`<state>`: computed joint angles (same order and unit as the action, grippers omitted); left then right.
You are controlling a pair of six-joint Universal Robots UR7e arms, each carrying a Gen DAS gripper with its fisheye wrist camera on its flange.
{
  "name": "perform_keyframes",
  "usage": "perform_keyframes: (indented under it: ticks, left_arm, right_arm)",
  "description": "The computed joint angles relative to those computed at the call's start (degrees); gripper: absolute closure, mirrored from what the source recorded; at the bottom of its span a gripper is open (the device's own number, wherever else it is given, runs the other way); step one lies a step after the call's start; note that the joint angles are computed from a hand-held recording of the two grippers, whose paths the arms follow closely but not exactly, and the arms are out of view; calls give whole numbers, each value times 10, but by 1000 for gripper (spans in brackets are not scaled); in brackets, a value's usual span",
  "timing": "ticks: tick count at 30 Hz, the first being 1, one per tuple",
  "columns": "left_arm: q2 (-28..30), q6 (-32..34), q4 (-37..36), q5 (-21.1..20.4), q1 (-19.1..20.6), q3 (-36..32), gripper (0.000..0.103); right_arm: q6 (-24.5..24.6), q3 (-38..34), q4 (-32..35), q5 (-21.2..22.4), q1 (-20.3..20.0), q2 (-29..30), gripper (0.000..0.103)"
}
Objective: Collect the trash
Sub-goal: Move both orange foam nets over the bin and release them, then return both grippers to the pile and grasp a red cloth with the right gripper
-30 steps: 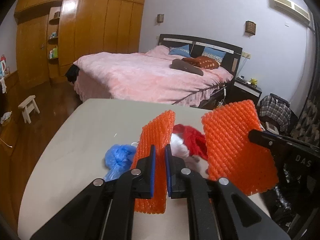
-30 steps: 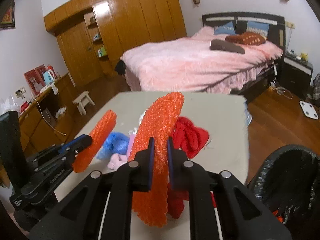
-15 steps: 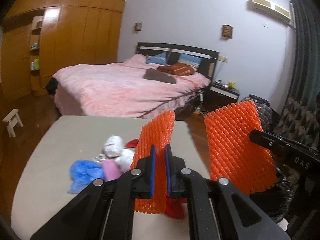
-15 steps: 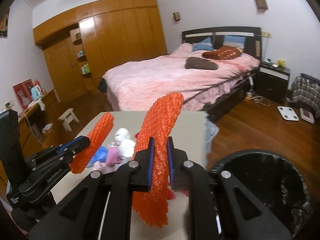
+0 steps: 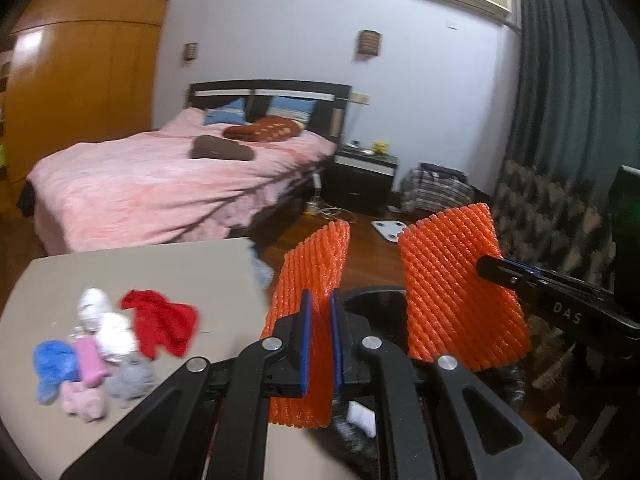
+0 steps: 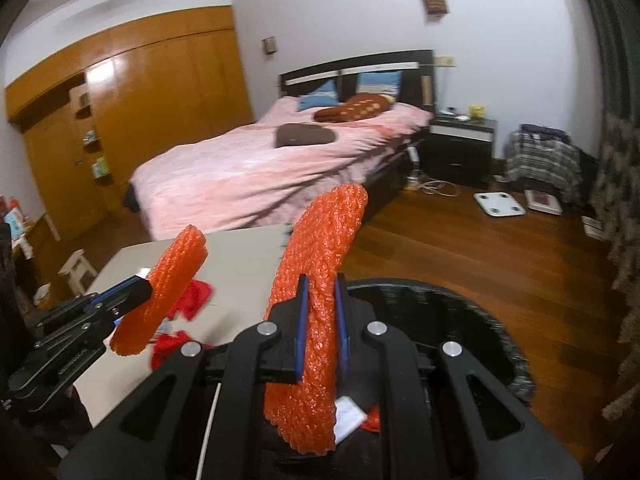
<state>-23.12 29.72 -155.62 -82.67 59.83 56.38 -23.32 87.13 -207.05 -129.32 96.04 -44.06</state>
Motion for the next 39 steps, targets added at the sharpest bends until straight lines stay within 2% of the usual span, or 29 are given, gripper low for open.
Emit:
perform_keyframes:
  ticks: [7,17,18,21,25,27,29,31,32,34,39]
  left_arm:
    - [39,-8,41,-23,-17,-31,94]
    - [87,-8,101,-50,-27,-80,93]
    - [89,-8,105,-52,-27,-82,91]
    - [93,-9,113,-56,-27,-87,71]
    - [93,-18,125,-55,-22,-93,46]
    - [89,-21,122,-48,-20,-91,41]
    - [82,-22,118,-42,-16,-85,38]
    - [72,-20,100,-29,-12,-74,29]
    - [67,-17,89,-23,-11,-67,26]
    - [54,-10,61,-4,-7,-52,13]
    - [25,-5,15,21,8,-31,6]
  right_arm:
    - [9,61,-45,-23,-27,-36,91]
    - [35,99,-57,-32,-57,-56,88]
    - [34,100,-58,-34,-59,-56,88]
    - [38,97,-50,-44,-64,-54,81]
    - [38,101,-59,-49,-66,-51,62]
    - [37,101,-66,-52,-65,-49,55]
    - [32,96,-86,-60,-61,-41,29]
    - [26,92,-112,-67,-56,-33,12]
    - [21,89,-124,-68,-53,-29,9]
    - [12,84,-138,-68,-46,-21,7]
    - [-2,59,-129,-55,-27,-2,5]
